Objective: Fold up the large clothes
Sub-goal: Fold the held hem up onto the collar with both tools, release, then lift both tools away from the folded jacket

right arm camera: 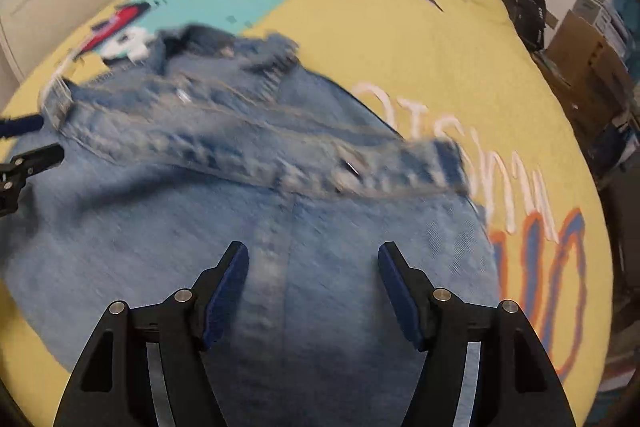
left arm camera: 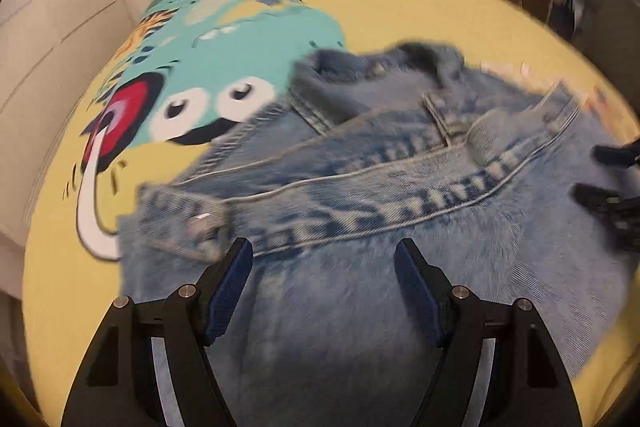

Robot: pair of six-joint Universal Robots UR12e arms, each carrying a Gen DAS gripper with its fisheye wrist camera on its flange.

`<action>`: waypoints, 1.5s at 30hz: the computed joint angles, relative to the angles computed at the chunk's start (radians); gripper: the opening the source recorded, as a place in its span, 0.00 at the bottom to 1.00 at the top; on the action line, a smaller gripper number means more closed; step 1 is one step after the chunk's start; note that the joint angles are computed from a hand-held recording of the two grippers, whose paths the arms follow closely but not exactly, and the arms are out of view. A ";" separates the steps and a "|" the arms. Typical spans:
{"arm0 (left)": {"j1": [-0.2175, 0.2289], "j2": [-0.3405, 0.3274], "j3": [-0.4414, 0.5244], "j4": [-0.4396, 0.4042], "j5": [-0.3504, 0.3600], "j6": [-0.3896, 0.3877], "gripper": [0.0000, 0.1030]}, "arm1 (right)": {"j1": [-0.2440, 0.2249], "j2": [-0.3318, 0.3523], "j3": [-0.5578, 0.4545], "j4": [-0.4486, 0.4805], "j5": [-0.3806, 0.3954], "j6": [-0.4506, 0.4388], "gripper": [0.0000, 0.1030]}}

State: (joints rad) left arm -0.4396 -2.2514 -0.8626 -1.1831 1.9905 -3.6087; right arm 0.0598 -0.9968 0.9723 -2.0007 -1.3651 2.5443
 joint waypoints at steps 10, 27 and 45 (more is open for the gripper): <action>0.047 0.033 -0.075 -0.097 0.158 -0.234 0.99 | -0.046 -0.025 0.048 -0.048 0.013 -0.016 0.75; 0.019 0.094 -0.187 0.073 0.004 -0.147 0.99 | -0.012 -0.027 0.051 -0.013 0.047 -0.022 0.75; 0.010 0.320 -0.432 0.077 0.008 -0.415 0.98 | -0.142 -0.149 0.166 0.001 0.043 0.097 0.78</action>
State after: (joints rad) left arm -0.4292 -1.9315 -1.2942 -1.1060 1.9982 -4.0232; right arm -0.0826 -1.1455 1.1385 -1.9994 -1.3224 2.6415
